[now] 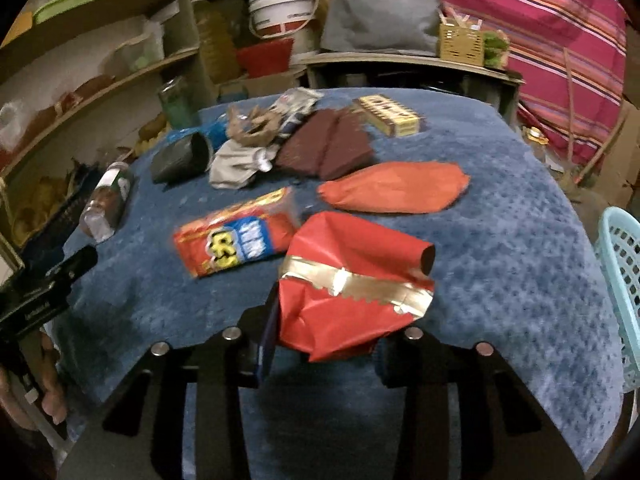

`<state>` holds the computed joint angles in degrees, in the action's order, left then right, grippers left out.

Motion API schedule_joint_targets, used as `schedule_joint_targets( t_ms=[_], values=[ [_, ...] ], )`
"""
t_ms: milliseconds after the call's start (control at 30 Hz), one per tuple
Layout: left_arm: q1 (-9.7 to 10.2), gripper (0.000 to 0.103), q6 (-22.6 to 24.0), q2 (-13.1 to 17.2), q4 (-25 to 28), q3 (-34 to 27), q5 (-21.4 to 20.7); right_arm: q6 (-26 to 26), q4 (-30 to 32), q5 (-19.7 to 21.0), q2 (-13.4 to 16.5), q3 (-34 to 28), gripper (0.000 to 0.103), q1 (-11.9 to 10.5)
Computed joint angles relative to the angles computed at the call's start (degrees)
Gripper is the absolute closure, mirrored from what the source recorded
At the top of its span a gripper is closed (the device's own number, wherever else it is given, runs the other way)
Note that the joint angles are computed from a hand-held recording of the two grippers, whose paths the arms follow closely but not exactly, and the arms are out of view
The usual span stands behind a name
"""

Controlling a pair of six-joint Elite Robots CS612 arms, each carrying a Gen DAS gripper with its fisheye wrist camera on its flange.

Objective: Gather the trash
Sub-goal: 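Grasp the orange 'CE' snack bag with the left tool while the right tool holds the wrapper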

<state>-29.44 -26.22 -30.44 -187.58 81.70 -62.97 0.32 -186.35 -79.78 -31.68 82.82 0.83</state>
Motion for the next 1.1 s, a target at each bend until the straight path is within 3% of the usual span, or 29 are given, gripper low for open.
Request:
schedule_joint_targets(
  t_ms=[233,733,900,1100],
  values=[
    [0.09,0.005,-0.26,0.09,-0.01,-0.17,-0.36,-1.16,-2.83,-3.05,-0.47,0.54,0.064,-0.65],
    [-0.40,0.005,0.30,-0.15,3.43,-1.51,-0.14,-3.60,-4.61,-2.21,-0.60,0.58,0.064,-2.27],
    [-0.82,0.005,0.17,-0.19,4.09,-2.77,-2.82,-3.92,-5.05,-1.98,-0.59,0.66,0.064,-2.59],
    [-2.23,0.005,3.59,1.49,5.49,-6.94,-4.63,-3.13,-5.13,-1.57,-0.61,0.77,0.064,-3.36]
  ],
)
